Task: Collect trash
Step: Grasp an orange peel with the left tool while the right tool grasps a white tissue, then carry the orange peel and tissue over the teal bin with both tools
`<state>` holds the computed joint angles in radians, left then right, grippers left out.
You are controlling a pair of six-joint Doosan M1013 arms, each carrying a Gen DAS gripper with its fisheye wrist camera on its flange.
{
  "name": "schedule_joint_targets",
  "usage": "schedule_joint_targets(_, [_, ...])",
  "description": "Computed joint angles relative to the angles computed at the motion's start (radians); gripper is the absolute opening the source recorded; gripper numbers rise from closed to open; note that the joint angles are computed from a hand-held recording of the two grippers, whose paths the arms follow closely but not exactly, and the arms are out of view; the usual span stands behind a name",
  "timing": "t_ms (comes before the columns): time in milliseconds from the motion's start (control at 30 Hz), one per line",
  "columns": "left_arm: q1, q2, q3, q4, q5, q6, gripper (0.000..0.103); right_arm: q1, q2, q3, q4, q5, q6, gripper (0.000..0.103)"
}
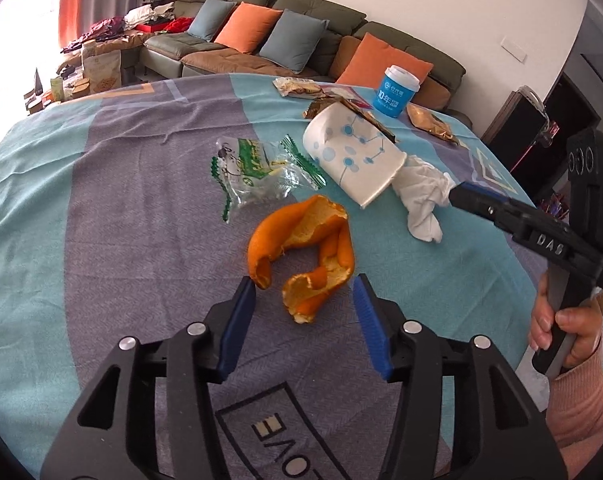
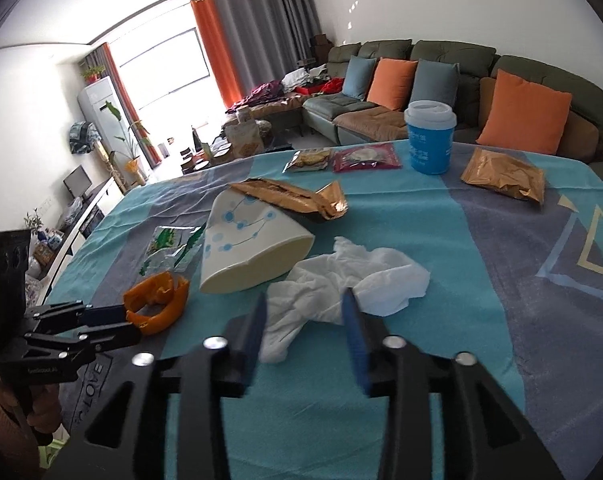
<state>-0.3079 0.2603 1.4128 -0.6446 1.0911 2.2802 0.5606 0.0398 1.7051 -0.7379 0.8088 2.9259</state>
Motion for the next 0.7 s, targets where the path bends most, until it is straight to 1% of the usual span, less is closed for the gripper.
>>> schedule_joint_targets(67, [-0.003, -0.003, 0.003, 0.005, -0.006, 0.004, 0.050, -0.008, 0.004, -0.005, -0.003, 0.018, 0.002, 0.051])
schedule_joint_targets(133, [-0.005, -0.003, 0.003, 0.006, -0.003, 0.007, 0.040, -0.021, 0.013, -0.014, 0.034, 0.025, -0.037, 0.055])
schedule_joint_targets(167, [-0.006, -0.002, 0.003, 0.008, 0.002, 0.006, 0.031, -0.024, 0.022, -0.023, 0.045, 0.041, -0.055, 0.056])
schedule_joint_targets(233, [-0.004, -0.002, 0.003, 0.005, 0.012, 0.008, 0.024, -0.036, 0.038, -0.037, 0.086, 0.057, -0.102, 0.056])
schedule_joint_targets(267, [-0.003, -0.002, 0.003, 0.003, 0.015, 0.010, 0.020, -0.041, 0.043, -0.040, 0.104, 0.064, -0.115, 0.050])
schedule_joint_targets(300, [-0.002, -0.002, 0.004, -0.001, 0.017, 0.013, 0.018, -0.047, 0.045, -0.042, 0.126, 0.059, -0.131, 0.039])
schedule_joint_targets(333, [-0.001, -0.004, 0.006, -0.005, 0.018, 0.016, 0.018, -0.049, 0.043, -0.039, 0.127, 0.055, -0.126, 0.036])
schedule_joint_targets(400, [0.002, -0.008, 0.010, -0.017, 0.016, 0.027, 0.016, -0.051, 0.037, -0.030, 0.131, 0.042, -0.119, 0.022])
schedule_joint_targets(500, [0.007, -0.017, 0.020, -0.044, 0.018, 0.058, 0.014, -0.043, 0.023, -0.014, 0.097, 0.026, -0.080, 0.018])
schedule_joint_targets(600, [0.021, -0.031, 0.033, -0.085, 0.023, 0.099, 0.014, -0.030, 0.003, 0.002, 0.062, 0.005, -0.039, 0.018])
schedule_joint_targets(700, [0.038, -0.043, 0.044, -0.119, 0.031, 0.125, 0.013, -0.021, -0.020, 0.017, 0.049, -0.044, -0.015, 0.018])
